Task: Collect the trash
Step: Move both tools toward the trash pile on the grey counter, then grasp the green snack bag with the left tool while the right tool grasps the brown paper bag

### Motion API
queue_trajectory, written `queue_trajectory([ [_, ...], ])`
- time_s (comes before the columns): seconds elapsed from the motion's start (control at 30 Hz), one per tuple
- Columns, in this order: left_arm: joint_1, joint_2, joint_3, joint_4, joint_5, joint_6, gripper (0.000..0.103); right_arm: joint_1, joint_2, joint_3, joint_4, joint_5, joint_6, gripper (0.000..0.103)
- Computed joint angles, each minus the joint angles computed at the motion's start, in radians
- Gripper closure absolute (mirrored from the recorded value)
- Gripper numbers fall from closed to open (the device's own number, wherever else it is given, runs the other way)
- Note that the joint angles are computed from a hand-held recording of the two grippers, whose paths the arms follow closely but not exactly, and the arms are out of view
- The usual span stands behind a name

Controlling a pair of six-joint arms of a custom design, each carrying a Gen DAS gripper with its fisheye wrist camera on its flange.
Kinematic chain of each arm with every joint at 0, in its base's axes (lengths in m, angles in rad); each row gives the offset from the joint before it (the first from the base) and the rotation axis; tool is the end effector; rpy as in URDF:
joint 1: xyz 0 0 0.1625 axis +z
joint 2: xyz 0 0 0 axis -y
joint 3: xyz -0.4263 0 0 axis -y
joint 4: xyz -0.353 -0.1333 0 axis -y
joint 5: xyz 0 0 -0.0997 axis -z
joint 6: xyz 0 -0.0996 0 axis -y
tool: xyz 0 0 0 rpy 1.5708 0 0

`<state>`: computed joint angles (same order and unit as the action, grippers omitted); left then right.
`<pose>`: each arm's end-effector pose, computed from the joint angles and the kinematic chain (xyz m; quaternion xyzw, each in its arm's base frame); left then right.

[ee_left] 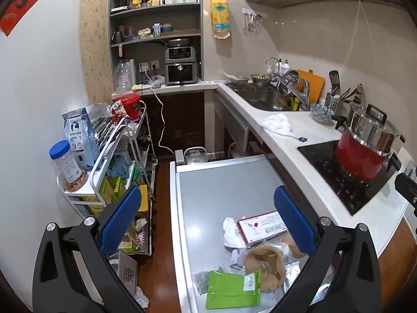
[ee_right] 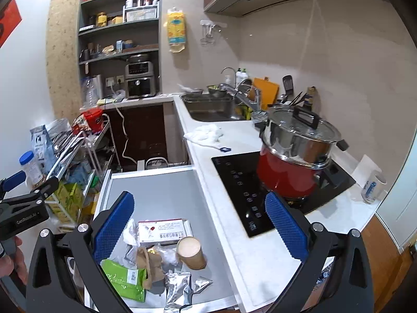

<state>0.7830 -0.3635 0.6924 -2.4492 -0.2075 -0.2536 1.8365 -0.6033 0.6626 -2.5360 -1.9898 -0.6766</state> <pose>-0.4243 -0.7478 0.2346 0.0324 0.7660 -0.4845 0.4213 0.3092 -0.7828 0.4058 0.3181 -0.8250 0.3809 0.2704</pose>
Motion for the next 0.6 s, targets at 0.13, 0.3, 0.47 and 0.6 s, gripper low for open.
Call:
queue_trajectory([
  [0.13, 0.006, -0.024, 0.038, 0.074, 0.009, -0.078, 0.002, -0.002, 0.014, -0.013, 0.038, -0.005, 0.003, 0.004],
  [0.3, 0.014, -0.056, 0.088, 0.134, 0.007, -0.153, 0.002, -0.002, 0.036, -0.035, 0.068, -0.018, -0.006, 0.004],
  [0.47, 0.029, -0.097, 0.167, 0.176, -0.030, -0.218, 0.002, -0.011, 0.065, -0.056, 0.113, -0.036, -0.014, 0.004],
  [0.6, 0.054, -0.147, 0.277, 0.221, -0.123, -0.286, 0.002, -0.028, 0.099, -0.092, 0.217, -0.043, -0.002, 0.004],
])
